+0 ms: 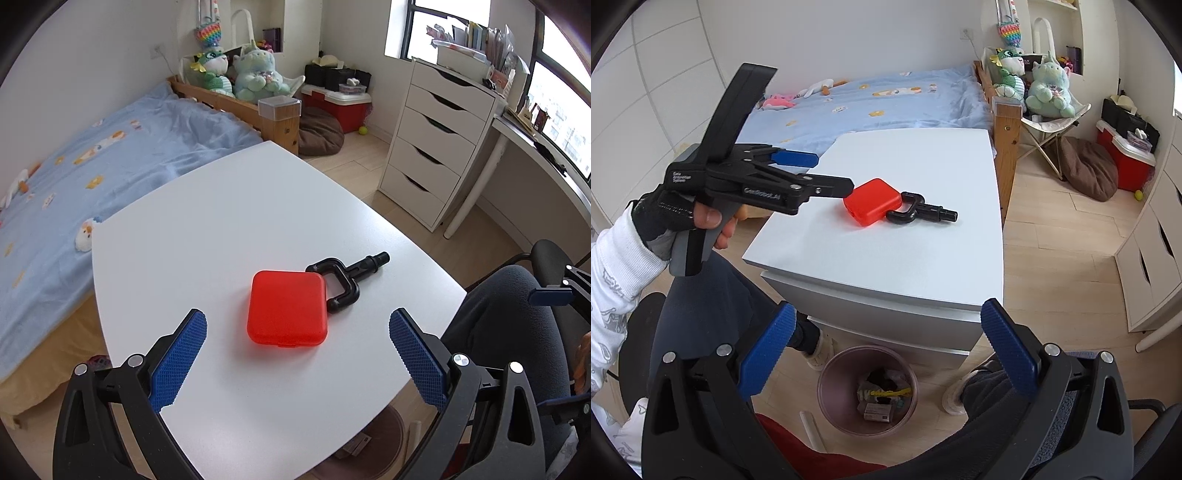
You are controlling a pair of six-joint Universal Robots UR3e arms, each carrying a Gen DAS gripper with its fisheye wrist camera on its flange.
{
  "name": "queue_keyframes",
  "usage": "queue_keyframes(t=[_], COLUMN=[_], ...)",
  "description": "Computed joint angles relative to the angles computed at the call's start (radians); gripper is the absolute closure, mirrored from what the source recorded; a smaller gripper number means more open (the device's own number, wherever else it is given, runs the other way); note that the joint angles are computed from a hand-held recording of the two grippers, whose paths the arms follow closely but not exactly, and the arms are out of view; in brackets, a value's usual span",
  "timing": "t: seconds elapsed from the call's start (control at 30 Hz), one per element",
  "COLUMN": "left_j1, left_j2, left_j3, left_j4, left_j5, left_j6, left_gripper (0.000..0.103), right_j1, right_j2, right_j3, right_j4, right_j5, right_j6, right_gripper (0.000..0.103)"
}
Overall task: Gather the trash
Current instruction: 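Reach the left tool to the red plastic case and grasp it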
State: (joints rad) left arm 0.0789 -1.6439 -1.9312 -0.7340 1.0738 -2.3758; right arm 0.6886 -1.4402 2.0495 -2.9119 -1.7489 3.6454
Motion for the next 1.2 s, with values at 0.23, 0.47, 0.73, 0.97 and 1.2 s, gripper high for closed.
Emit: queue_keyframes(t=[0.23,0.47,0.73,0.97,1.2], left_j1=[-0.073,-0.106,-0.125,-0.122,-0.12], left_j2=[-0.151,-0.232,-0.274,-0.299,-0.297], left_j3=[0.132,0.183,0.189,0.189,0.197], left_j4=[-0.024,-0.03,0.012,0.039,0.046], left_j5=[0.073,0.152,0.191,0.185,0.176], left_j6=[-0.018,-0.015,-0.032,-0.046,-0.061], left_gripper=[0.008,0.008,0.008,0.013,0.035], right_j1=[-0.004,-0.007,-0.014,-0.019,-0.025], right_j2=[-0.005,-0.003,-0.003,-0.006,0.007], right_j3=[0.009,0.015,0.026,0.029,0.029], right_j4=[-0.003,-0.006,-0.013,-0.012,-0.018], right_j5=[0.0,0.004,0.013,0.015,0.024], right_j6=[0.007,0.013,0.015,0.016,0.014], right_gripper=[0.004,0.004,0.004,0.004,0.004])
